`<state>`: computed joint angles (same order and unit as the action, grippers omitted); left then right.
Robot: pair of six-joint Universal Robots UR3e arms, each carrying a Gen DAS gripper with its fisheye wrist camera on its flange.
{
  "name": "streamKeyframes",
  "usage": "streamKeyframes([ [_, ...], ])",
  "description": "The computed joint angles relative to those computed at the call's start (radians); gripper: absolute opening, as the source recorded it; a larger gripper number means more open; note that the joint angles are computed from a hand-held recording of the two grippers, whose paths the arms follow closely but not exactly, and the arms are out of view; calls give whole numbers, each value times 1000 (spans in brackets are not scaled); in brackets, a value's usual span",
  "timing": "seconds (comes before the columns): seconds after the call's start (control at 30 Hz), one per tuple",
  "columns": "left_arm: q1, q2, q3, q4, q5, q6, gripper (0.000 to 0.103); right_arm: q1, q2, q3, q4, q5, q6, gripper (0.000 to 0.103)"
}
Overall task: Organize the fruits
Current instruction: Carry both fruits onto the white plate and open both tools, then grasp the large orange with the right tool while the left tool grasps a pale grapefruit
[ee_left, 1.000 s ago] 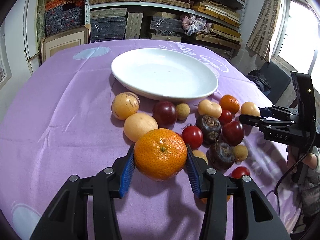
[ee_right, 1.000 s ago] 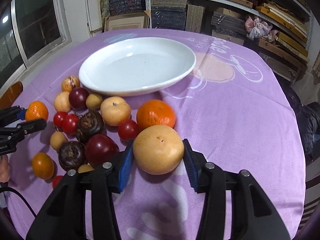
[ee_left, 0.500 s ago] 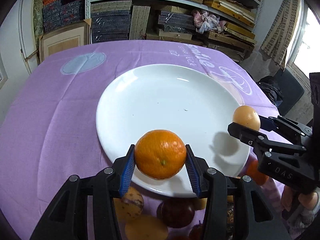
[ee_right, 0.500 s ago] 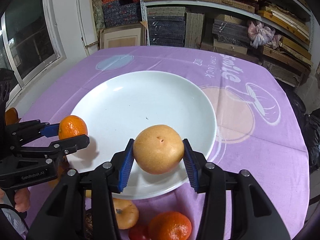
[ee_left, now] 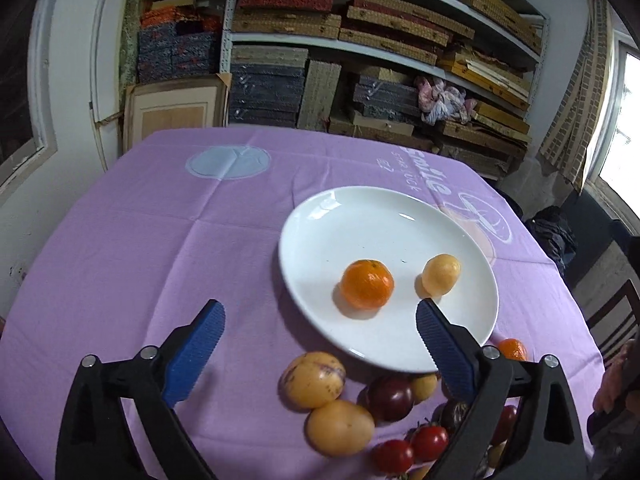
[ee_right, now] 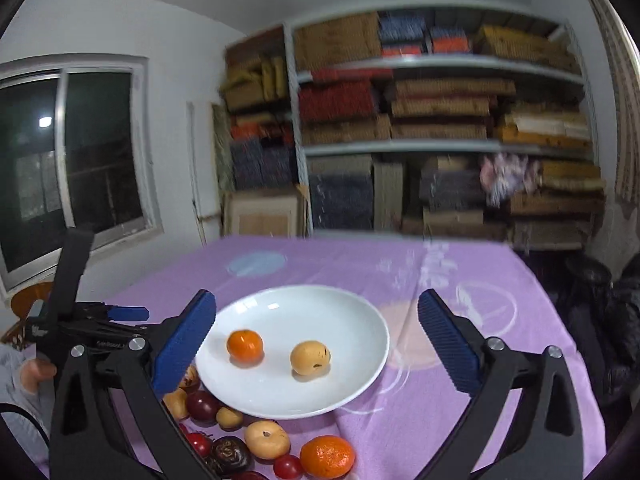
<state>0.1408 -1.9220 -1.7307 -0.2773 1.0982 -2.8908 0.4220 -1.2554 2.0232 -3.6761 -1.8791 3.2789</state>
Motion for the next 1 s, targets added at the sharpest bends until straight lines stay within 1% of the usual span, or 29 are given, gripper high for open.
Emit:
streamKeyframes([
  [0.03,24,46,-78,46,-15,7,100,26,-24,38,-2,-22,-49,99],
  [0.07,55,90,-153,75,-50,27,100,49,-62,57,79,-38,-77,99],
  [0.1,77,125,-209,81,-84,53,100,63,-97,79,167,-44,-76,99],
  [0.17,110,174,-304,85,-134,104,100,76,-105,150,152,-57,-17,99],
  [0.2,118,181,-345,101,-147,123,100,58,-115,192,144,-28,22,99],
  [0.27,135,171,-409,148,-162,136,100,5,-132,219,216,58,56,99],
  [0.37,128,150,-410,111,-129,152,100,-32,-117,250,197,85,57,99],
  [0.4,127,148,-421,148,-128,154,100,-38,-112,254,200,85,60,99],
  [0.47,110,142,-439,225,-83,145,100,-27,-73,243,202,51,58,99],
  [0.53,99,133,-422,189,-88,174,100,-19,-42,227,207,40,57,99],
  [0.6,82,121,-420,185,-78,185,100,-7,-14,202,215,40,49,99],
  [0.63,72,114,-418,188,-66,192,100,-4,-8,173,249,32,31,99],
  [0.7,57,107,-419,190,-54,203,100,31,35,130,269,-19,10,99],
  [0.73,52,103,-420,194,-52,202,100,42,49,103,293,-32,3,94],
  [0.77,50,95,-422,195,-52,206,100,46,63,87,304,-34,-4,79],
  [0.8,44,87,-417,193,-49,209,100,46,74,67,330,-34,-8,67],
  [0.83,36,76,-410,197,-39,210,100,41,80,48,363,-25,-4,48],
  [0.87,31,67,-404,202,-33,211,100,22,78,41,383,4,-3,46],
  [1.0,15,48,-394,220,-37,223,100,-48,65,63,364,105,13,46],
])
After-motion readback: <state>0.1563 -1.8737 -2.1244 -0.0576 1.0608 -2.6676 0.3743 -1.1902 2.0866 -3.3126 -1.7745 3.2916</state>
